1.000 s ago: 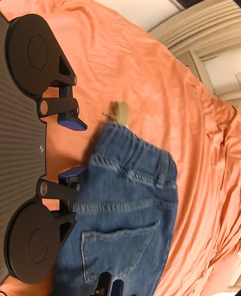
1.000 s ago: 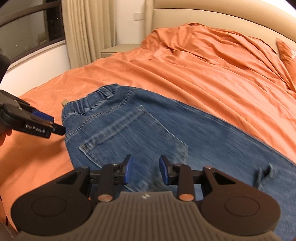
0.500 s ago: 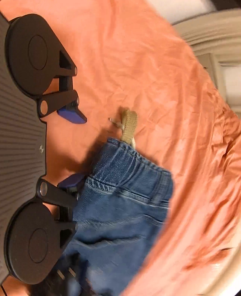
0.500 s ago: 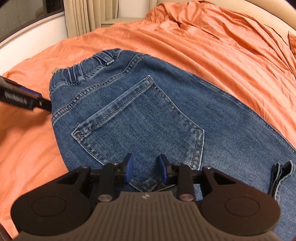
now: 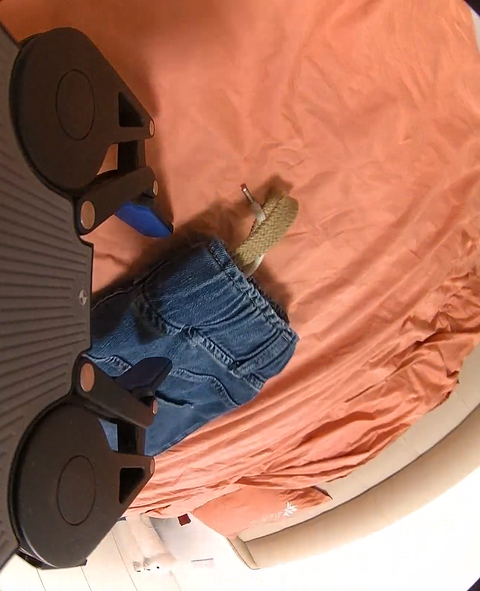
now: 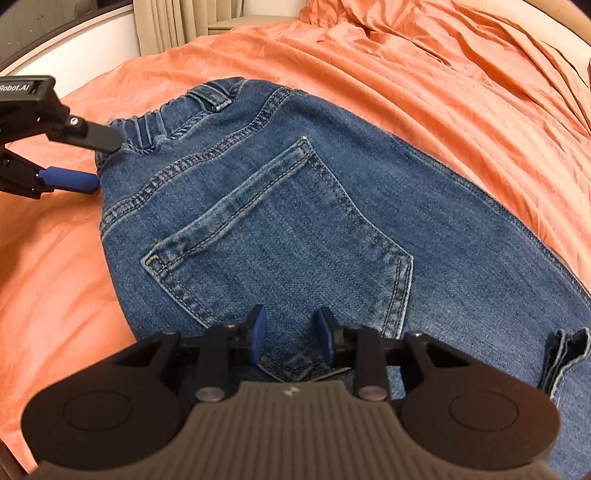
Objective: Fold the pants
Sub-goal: 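Grasp the jeans waistband by the drawstring with the left gripper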
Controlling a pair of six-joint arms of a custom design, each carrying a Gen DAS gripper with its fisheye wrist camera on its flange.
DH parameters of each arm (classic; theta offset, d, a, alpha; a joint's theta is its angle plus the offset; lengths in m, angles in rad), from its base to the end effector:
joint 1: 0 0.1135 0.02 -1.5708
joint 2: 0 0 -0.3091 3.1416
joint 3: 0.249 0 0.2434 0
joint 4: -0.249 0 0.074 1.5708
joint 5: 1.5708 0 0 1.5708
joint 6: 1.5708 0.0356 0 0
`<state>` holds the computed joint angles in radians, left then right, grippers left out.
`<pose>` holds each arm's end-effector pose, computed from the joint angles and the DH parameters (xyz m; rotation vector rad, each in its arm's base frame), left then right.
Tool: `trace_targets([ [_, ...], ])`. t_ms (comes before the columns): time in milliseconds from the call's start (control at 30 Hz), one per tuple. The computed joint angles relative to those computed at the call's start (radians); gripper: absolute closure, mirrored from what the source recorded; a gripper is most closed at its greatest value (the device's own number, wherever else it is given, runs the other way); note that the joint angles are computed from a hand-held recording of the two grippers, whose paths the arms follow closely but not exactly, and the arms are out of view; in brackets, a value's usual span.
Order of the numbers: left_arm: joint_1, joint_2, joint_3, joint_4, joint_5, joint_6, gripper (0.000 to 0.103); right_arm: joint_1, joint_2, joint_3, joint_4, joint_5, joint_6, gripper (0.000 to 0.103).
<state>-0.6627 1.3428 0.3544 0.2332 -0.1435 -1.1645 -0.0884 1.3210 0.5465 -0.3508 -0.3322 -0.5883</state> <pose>0.1683 -0.1249 0.1757 -0.6786 2.3430 -0.7269 0.2008 -0.0061 0.1938 -0.7407 2.5012 0.2162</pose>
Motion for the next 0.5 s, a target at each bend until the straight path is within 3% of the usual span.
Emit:
trace_targets([
  [333, 0.032, 0.166, 0.045, 0.083, -0.015, 0.047, 0.018, 0.032, 0.019, 0.025, -0.016, 0.03, 0.017, 0.075],
  [500, 0.043, 0.191, 0.06, 0.098, -0.025, 0.051, 0.039, 0.037, 0.02, 0.028, -0.017, 0.031, 0.015, 0.075],
])
